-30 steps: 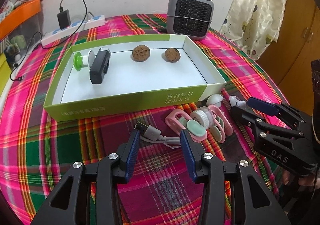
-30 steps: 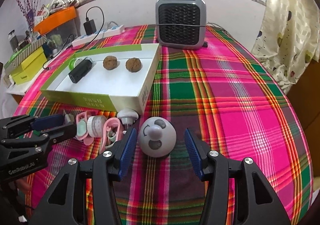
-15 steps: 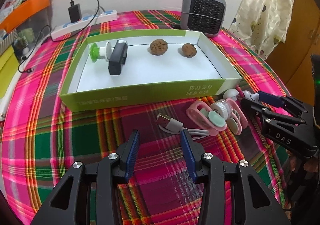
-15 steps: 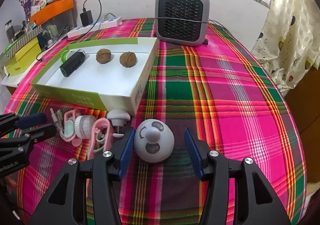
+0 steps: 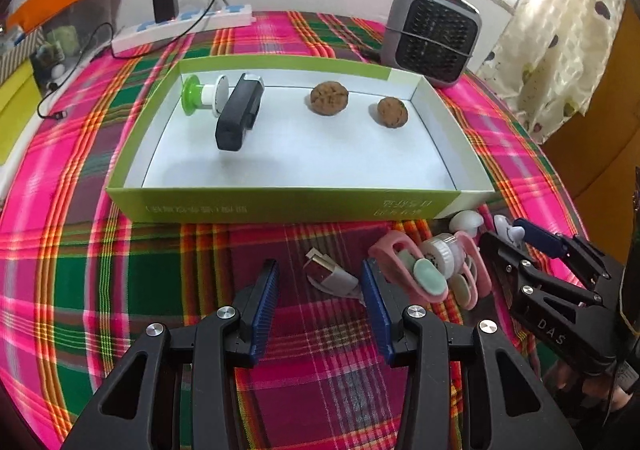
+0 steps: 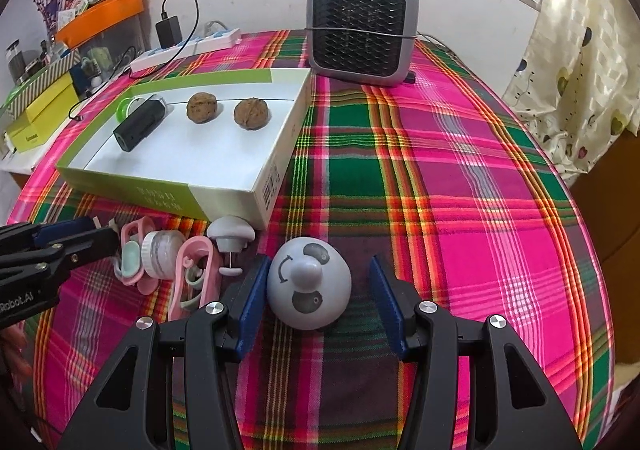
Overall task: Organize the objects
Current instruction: 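Grasp the white USB cable with the left gripper while the right approaches the grey round toy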
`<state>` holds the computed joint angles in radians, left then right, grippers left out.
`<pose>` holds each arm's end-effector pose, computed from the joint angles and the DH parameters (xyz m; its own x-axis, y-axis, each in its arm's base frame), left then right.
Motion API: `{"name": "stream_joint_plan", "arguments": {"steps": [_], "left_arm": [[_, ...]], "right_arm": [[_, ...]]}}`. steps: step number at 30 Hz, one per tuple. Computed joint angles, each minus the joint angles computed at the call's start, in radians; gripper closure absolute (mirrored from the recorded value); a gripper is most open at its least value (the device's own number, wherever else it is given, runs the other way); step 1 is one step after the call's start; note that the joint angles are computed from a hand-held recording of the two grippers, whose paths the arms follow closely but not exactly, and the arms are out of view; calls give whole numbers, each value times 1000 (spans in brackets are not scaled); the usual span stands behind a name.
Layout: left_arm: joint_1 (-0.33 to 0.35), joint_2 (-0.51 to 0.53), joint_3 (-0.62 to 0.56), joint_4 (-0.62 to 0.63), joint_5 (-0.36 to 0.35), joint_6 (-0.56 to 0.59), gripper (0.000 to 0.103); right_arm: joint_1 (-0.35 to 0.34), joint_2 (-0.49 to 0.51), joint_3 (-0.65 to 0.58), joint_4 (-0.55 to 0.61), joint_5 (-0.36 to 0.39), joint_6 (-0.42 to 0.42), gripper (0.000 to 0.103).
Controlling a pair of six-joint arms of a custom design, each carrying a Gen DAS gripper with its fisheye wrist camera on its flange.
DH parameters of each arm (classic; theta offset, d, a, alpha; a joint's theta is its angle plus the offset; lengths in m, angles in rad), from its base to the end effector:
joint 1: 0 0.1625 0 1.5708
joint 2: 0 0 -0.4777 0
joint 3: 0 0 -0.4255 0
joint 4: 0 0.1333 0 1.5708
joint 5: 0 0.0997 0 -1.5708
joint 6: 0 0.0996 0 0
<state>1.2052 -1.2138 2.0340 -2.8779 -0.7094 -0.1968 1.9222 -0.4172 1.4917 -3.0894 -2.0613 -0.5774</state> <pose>-0.0107 -0.6123 0.2882 -0.7828 -0.2582 -0.5661 0.1661 0.7902 -0.5900 0.3452 -0.6905 -0.0546 -0.5826 -0.5580 0.5909 -0.7505 0.6484 -0.1278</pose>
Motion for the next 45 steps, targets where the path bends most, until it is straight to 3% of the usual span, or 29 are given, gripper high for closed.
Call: {"name": "stream_joint_plan", "arguments": {"steps": [20, 25, 45], "left_arm": [[-14, -42, 6, 168, 102, 39, 63], [-7, -60, 11, 200, 100, 24, 63], [-5, -20, 38, -17, 113, 98, 63]], "right_arm": [[6, 8, -9, 6, -13, 18, 51], [6, 7, -8, 3, -12, 19, 51], [7, 5, -2, -1, -12, 22, 51]]}}
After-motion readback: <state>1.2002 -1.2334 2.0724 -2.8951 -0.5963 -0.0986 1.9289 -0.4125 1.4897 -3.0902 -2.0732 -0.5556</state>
